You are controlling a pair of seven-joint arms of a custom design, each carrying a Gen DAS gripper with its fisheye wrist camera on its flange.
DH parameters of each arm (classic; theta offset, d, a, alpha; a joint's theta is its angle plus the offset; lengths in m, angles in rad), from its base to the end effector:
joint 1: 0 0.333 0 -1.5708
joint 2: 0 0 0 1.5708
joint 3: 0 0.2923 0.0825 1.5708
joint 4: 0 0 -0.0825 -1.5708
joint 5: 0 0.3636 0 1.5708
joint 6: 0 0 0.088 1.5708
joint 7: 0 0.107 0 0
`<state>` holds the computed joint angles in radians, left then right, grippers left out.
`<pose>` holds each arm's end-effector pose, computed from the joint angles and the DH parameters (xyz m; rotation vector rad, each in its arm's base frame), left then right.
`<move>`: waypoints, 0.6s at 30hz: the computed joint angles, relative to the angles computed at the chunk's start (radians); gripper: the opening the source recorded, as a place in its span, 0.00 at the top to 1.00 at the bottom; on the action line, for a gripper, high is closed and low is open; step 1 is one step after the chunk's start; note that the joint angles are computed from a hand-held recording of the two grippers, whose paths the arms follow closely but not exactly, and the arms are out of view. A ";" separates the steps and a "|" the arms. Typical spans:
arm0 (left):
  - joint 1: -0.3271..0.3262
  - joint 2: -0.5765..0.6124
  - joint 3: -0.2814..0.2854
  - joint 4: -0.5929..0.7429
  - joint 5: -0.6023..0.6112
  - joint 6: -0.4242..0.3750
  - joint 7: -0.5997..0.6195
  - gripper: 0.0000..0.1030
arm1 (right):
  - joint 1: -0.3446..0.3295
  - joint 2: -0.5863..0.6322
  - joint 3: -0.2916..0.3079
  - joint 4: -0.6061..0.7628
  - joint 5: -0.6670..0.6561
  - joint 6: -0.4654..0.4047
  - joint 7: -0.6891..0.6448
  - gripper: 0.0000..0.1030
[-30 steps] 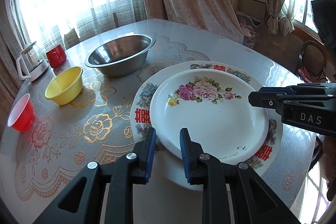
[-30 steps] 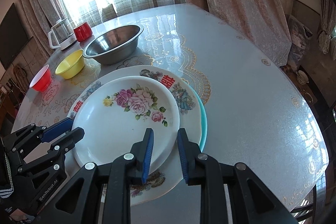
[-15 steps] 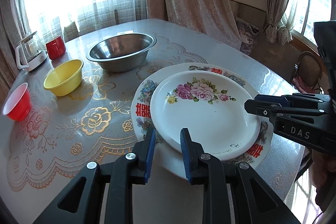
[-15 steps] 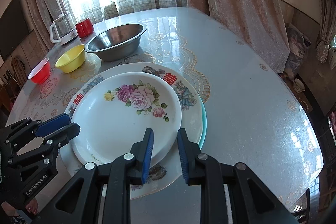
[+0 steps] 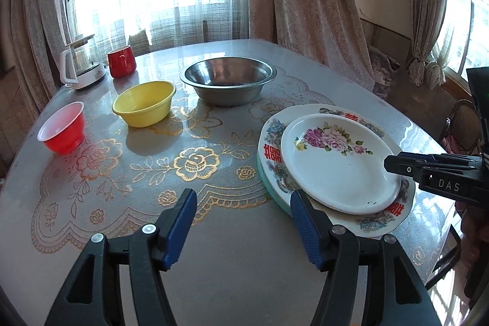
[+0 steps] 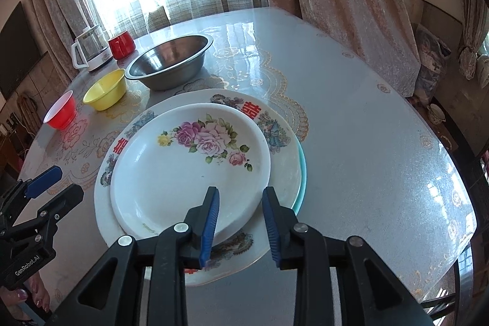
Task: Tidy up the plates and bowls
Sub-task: 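Move the right tool to the steel basin rim and grip it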
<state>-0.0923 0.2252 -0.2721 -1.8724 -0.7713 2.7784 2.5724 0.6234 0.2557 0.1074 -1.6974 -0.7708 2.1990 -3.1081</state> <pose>0.6034 -0.1850 0.4524 -1.1044 2.3787 -1.0853 0.4941 0.4026 0.4628 -1.3332 2.2267 -0.6909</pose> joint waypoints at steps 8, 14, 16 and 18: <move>0.004 0.000 0.030 -0.018 0.082 -0.016 -0.093 0.37 | 0.019 0.030 0.002 0.051 0.015 -0.060 -0.011 0.71; -0.006 0.004 0.042 -0.020 0.153 0.007 -0.150 0.33 | 0.024 0.020 -0.001 0.046 0.022 -0.065 0.000 0.70; -0.008 0.009 0.045 -0.013 0.184 0.005 -0.175 0.33 | 0.025 0.008 -0.002 0.033 0.008 -0.060 0.016 0.70; -0.016 0.014 0.053 -0.007 0.225 0.010 -0.211 0.33 | 0.022 -0.006 -0.003 0.018 -0.010 -0.048 0.033 0.70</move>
